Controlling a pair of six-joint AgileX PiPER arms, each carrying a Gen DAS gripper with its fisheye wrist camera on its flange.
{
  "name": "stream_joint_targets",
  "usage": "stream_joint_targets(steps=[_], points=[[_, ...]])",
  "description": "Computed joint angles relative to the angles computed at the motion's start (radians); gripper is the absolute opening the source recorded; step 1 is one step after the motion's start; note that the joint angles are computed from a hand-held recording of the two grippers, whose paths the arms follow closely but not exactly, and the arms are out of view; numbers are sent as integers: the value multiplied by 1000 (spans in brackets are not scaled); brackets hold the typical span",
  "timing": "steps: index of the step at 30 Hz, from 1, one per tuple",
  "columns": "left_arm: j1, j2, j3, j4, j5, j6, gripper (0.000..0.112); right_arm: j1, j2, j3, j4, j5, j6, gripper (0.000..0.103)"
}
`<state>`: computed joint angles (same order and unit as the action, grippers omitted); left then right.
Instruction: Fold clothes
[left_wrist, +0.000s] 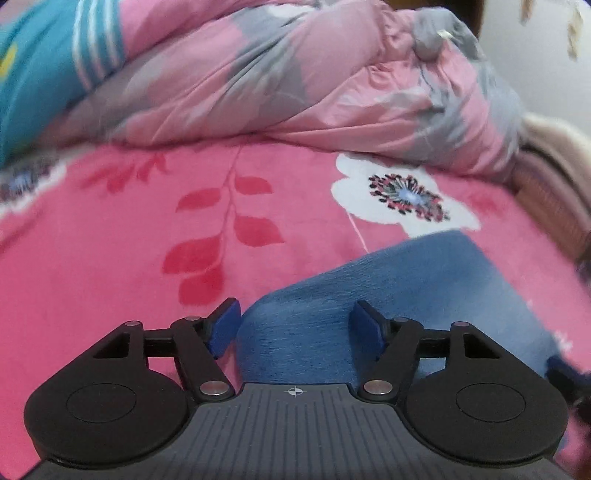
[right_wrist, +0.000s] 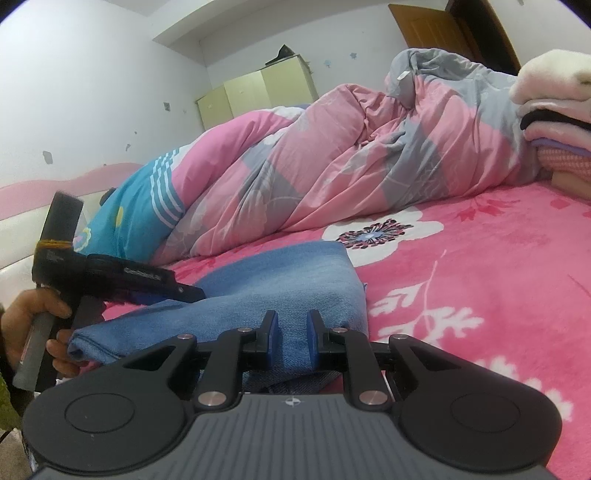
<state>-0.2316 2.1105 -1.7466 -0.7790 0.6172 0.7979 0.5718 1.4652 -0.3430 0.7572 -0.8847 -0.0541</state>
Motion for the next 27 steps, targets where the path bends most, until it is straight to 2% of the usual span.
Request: stream_joint_targets(steps=[1,5,9,14,16,20,23,26,27], points=[[9,2,-14,1,22,-17,68,-1,0,0,-1,0,2,18],[22,-42,16,-3,-4,-14,64,-5,-1,3,-10,-1,13,18],[56,-119,100,-146,-10,123,64,-4,0,5,-13,-2,18,18],[91,-272,308,-261,38,384,65,-10,-3,6,-19,2,20,18],[101,-320,390,-260,58,475,65,-11,-3,7,-22,2,22,18],[106,-379,531,-200,-43,579,66,-10,-3,6,-22,3,16,18],[140,-390,527,-86,-81,455,64,-5,1,2,-7,1,6,18],[197,-414,536,-138,-35,497,64,-7,2,3,-11,-1,11,18],[206,-433,557,-197,-17,564,64,-7,2,3,-11,-1,11,18]])
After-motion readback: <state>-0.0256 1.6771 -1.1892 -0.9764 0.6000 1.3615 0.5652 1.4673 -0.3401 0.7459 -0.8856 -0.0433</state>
